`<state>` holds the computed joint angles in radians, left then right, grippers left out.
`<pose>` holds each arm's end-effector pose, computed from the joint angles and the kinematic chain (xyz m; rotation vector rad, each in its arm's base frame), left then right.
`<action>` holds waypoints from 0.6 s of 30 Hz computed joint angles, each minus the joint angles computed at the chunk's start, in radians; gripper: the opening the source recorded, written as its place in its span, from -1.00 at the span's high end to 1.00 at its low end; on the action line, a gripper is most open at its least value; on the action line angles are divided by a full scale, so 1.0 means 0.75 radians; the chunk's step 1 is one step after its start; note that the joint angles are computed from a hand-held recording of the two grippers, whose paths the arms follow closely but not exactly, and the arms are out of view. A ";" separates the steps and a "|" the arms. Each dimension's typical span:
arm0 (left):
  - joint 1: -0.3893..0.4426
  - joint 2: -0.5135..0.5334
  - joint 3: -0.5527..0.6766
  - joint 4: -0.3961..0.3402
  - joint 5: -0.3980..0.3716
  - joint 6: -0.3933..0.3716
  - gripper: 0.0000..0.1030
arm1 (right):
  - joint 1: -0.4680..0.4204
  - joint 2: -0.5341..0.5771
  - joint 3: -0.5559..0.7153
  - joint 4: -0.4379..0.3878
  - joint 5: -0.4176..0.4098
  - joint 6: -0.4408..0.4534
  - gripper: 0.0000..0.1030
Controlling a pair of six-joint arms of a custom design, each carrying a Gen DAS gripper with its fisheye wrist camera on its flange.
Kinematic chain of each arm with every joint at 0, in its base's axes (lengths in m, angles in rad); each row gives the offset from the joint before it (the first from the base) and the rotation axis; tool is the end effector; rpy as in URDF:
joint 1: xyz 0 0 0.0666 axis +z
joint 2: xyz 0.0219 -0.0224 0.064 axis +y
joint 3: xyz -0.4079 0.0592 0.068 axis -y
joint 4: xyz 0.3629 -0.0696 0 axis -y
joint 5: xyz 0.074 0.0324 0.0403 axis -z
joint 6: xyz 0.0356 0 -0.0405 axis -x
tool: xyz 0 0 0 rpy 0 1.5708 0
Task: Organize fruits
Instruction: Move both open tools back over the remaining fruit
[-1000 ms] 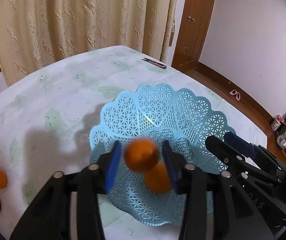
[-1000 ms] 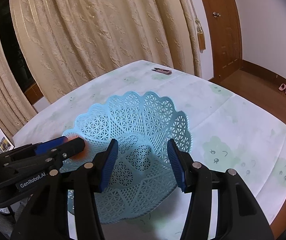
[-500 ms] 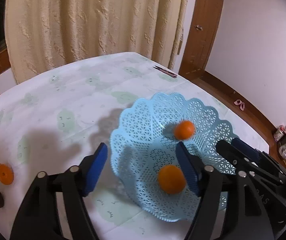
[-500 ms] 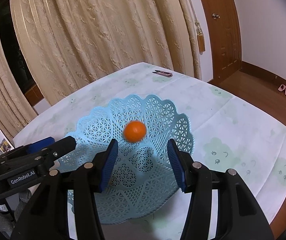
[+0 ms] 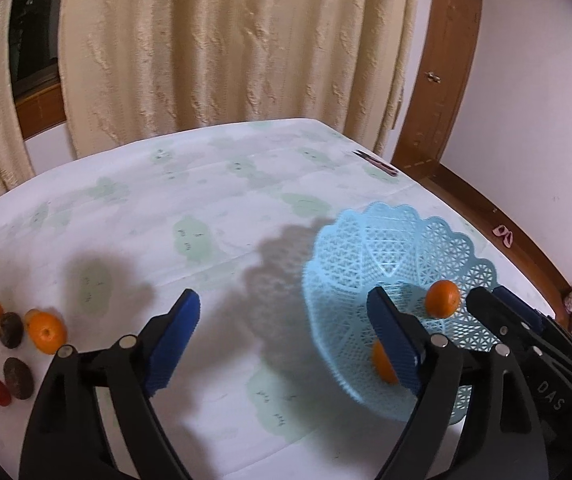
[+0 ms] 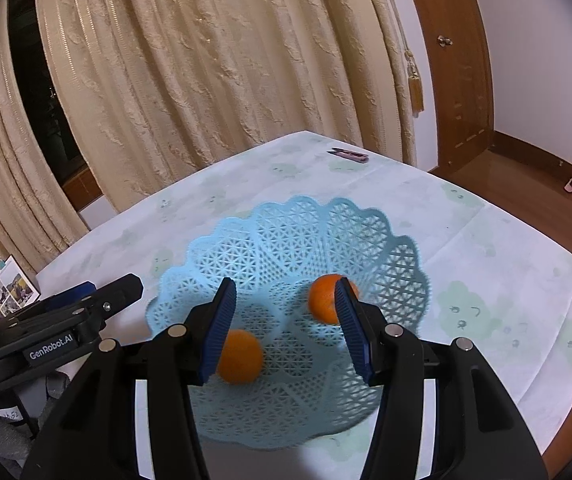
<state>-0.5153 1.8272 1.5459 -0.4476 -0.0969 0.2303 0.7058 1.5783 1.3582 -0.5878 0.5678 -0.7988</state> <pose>0.5421 -0.3035 0.3341 0.2785 2.2940 -0.2724 0.4076 0.3217 0.3834 0.3618 2.2000 0.1352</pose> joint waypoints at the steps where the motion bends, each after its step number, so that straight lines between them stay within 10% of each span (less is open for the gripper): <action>1: 0.006 -0.007 -0.008 0.004 -0.004 0.002 -0.65 | 0.005 0.008 0.012 -0.001 -0.001 0.005 -0.03; 18: 0.091 -0.140 -0.174 0.072 -0.167 -0.003 -0.75 | 0.080 0.149 0.202 0.001 -0.034 0.111 -0.21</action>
